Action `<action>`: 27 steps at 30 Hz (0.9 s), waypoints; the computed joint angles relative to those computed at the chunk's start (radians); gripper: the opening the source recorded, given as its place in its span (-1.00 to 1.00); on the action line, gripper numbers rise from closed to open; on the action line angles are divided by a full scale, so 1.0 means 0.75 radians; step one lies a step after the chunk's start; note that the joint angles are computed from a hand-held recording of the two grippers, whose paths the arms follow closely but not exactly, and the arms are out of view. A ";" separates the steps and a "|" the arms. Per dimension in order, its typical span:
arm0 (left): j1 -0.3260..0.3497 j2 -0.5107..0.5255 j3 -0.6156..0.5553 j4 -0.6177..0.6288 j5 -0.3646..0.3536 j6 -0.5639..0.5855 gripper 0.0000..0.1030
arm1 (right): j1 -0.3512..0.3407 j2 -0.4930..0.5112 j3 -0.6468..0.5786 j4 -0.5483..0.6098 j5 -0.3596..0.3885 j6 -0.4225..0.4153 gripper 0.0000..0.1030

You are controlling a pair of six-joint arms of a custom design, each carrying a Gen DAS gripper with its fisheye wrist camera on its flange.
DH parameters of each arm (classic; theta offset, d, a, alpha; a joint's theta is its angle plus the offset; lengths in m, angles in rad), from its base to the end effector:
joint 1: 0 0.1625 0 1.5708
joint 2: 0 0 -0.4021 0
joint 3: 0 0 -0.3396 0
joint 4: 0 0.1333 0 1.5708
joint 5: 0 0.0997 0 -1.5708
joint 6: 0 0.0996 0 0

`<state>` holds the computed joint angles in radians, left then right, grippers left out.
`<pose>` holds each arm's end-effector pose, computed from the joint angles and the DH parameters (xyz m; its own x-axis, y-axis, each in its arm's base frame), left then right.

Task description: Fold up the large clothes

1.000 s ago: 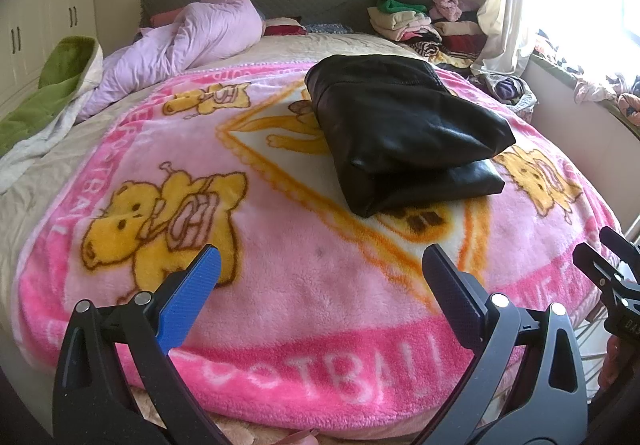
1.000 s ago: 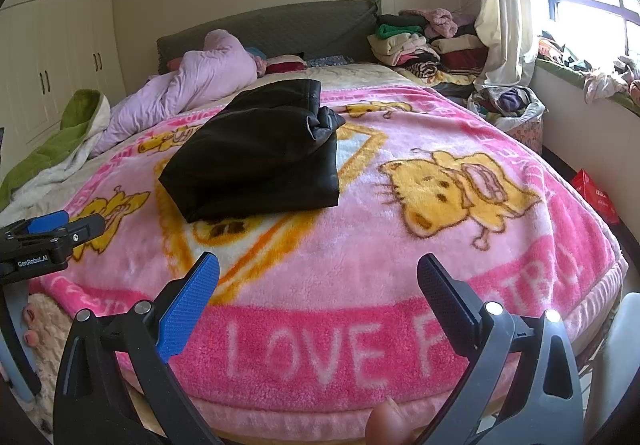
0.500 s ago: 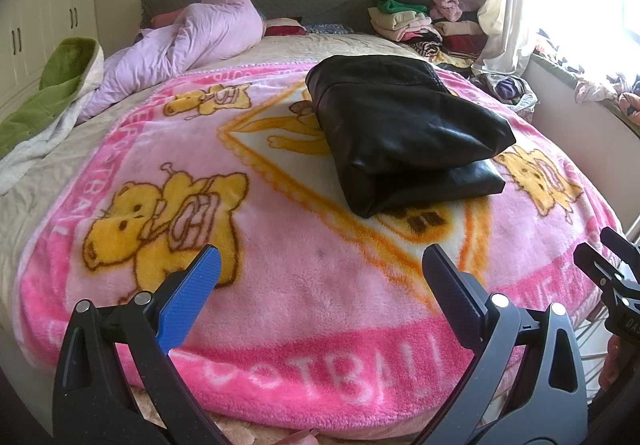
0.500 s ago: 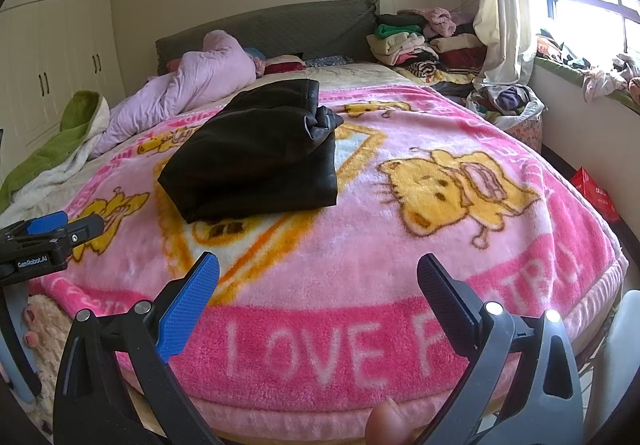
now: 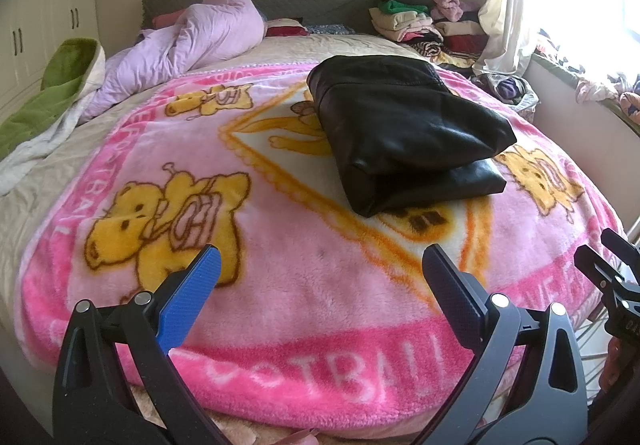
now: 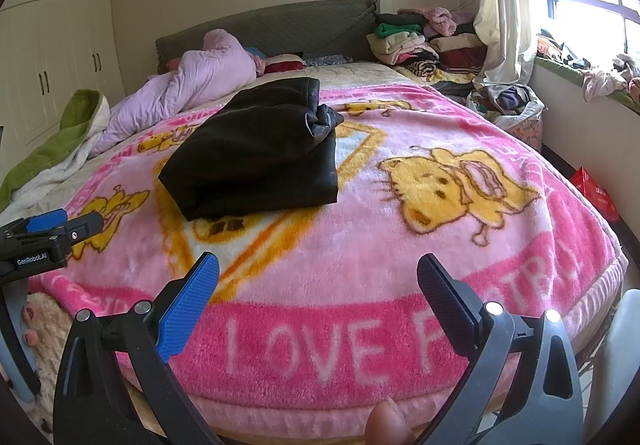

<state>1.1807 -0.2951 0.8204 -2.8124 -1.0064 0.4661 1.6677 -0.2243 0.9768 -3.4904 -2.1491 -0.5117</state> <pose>-0.1351 -0.8192 0.1111 -0.6885 0.3103 -0.6555 0.6674 0.6248 -0.4052 0.1516 -0.7446 0.0788 -0.7505 0.1741 0.6375 -0.4651 0.5462 -0.6967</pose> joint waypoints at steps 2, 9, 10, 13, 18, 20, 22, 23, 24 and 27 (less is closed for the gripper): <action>0.001 0.000 0.000 0.000 -0.002 0.000 0.84 | 0.000 0.000 0.000 -0.001 0.002 -0.001 0.92; 0.000 0.000 0.000 -0.001 -0.001 0.001 0.84 | -0.001 -0.002 0.002 0.000 0.003 0.000 0.92; 0.002 -0.002 0.000 0.000 -0.001 0.002 0.84 | 0.000 -0.002 0.006 -0.003 0.002 0.001 0.92; 0.002 -0.002 0.000 -0.001 -0.003 0.003 0.84 | 0.001 -0.001 0.002 0.003 -0.002 0.000 0.92; 0.002 -0.002 0.000 0.000 -0.004 0.001 0.84 | 0.001 0.000 0.000 -0.003 -0.002 -0.003 0.92; 0.002 -0.005 0.007 -0.003 -0.003 -0.004 0.84 | -0.001 0.002 -0.003 0.001 -0.005 0.009 0.92; 0.004 -0.006 0.004 0.000 -0.011 -0.014 0.84 | -0.001 0.000 0.003 0.007 -0.004 0.022 0.92; 0.005 -0.004 -0.003 0.008 -0.011 -0.016 0.84 | -0.002 -0.001 0.003 0.006 -0.004 0.022 0.92; 0.007 -0.004 -0.006 0.010 -0.011 -0.011 0.84 | -0.002 0.000 0.003 0.003 -0.004 0.016 0.92; 0.007 -0.002 -0.009 0.011 -0.012 -0.009 0.84 | -0.001 0.000 0.006 -0.014 -0.006 0.007 0.92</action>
